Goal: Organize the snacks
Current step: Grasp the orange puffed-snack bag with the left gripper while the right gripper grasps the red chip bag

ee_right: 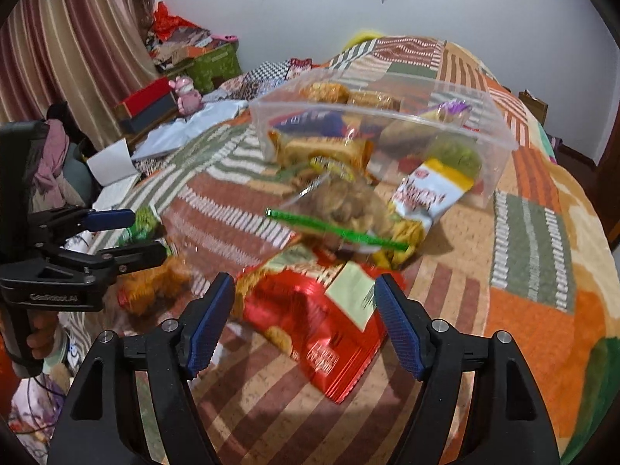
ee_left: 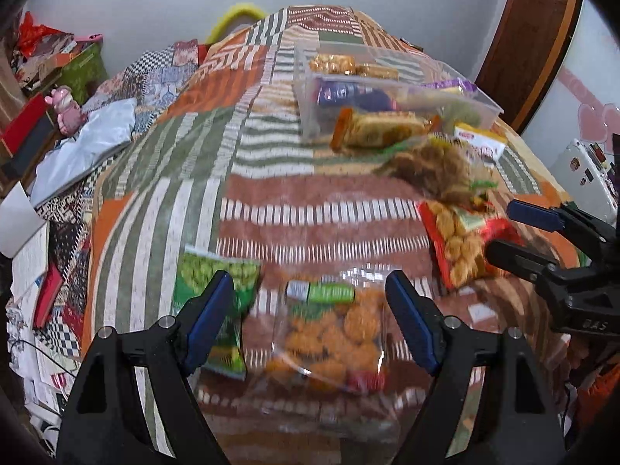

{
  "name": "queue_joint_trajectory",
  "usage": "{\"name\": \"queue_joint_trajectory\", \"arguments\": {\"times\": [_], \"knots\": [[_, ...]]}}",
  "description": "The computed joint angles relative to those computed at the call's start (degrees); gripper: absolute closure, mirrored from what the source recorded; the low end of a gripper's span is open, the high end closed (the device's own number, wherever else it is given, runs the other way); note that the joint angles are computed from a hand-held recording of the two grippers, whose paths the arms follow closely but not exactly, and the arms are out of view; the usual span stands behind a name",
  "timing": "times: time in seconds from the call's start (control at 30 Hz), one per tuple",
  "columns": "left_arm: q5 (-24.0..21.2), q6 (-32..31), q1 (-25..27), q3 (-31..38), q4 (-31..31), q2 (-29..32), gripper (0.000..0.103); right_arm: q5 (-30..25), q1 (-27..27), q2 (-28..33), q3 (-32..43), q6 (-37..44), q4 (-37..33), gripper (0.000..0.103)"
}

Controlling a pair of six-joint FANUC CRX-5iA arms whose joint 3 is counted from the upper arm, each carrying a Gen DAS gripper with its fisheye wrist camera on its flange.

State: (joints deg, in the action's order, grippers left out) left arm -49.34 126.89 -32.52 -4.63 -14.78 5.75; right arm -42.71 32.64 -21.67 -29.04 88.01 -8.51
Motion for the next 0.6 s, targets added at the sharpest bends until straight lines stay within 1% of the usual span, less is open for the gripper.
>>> {"name": "queue_joint_trajectory", "arguments": {"times": [0.07, 0.13, 0.3, 0.4, 0.53, 0.6], "knots": [[0.54, -0.45, 0.08, -1.23, 1.07, -0.5, 0.022, -0.39, 0.28, 0.08, -0.22, 0.0, 0.05, 0.031], [1.05, -1.28, 0.3, -2.15, 2.31, -0.74, 0.022, 0.29, 1.26, -0.43, -1.22, -1.56, 1.96, 0.025], [2.94, -3.35, 0.19, -3.66, 4.09, -1.05, 0.022, 0.96, 2.19, -0.51, -1.96, -2.78, 3.75, 0.022], [3.66, -4.42, 0.12, -3.9, 4.92, -0.66, 0.022, 1.37, 2.4, -0.24, -2.22, -3.37, 4.46, 0.018], [3.18, -6.2, 0.45, -3.51, 6.37, 0.73, 0.022, 1.26, 1.22, 0.95, -1.44, -2.38, 2.74, 0.01], [4.1, -6.84, 1.13, -4.31, 7.84, 0.88, 0.022, 0.89, 0.41, 1.65, -0.81, -1.34, 1.25, 0.007]]}}
